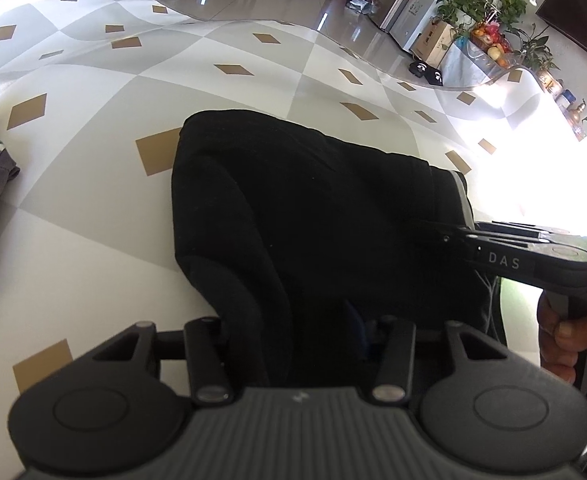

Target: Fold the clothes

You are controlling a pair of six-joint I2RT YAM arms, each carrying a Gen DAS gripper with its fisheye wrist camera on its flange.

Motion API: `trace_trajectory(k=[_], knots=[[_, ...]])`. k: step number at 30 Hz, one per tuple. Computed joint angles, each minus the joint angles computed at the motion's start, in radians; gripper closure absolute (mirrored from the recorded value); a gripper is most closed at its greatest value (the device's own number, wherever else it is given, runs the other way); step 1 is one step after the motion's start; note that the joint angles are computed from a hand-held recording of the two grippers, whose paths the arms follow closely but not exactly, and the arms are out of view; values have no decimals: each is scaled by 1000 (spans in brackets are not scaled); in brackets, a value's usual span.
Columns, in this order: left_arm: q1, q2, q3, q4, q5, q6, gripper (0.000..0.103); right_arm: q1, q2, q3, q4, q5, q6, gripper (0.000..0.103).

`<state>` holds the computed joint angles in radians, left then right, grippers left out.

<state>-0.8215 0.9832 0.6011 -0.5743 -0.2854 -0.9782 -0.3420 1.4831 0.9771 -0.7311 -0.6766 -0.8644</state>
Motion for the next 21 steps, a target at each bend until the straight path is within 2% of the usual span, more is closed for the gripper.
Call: trace_trajectory(k=[1,4,8,12,19,21], knots=[[-1,1,3,-10,-9,-6,71,0,-10,-3,3,0,-5,85],[-8,-8,12,-32,-42,-21,82,-1,-46,-15,13,-4,-14,85],[-46,-24,35,-77,-112,-32,85,-8,-83,-11,-2,-28,-16,86],[-62,-27,52,-104,-130,-50,86,-11,-104,-9,-16,-29,-23,86],[29,-52,4,-80,-6,-68,84,-18,-68,20,-72,11,-13,84],[60,-73,-24,-67,25,-77,81,-18,-39,27,-66,40,7,76]])
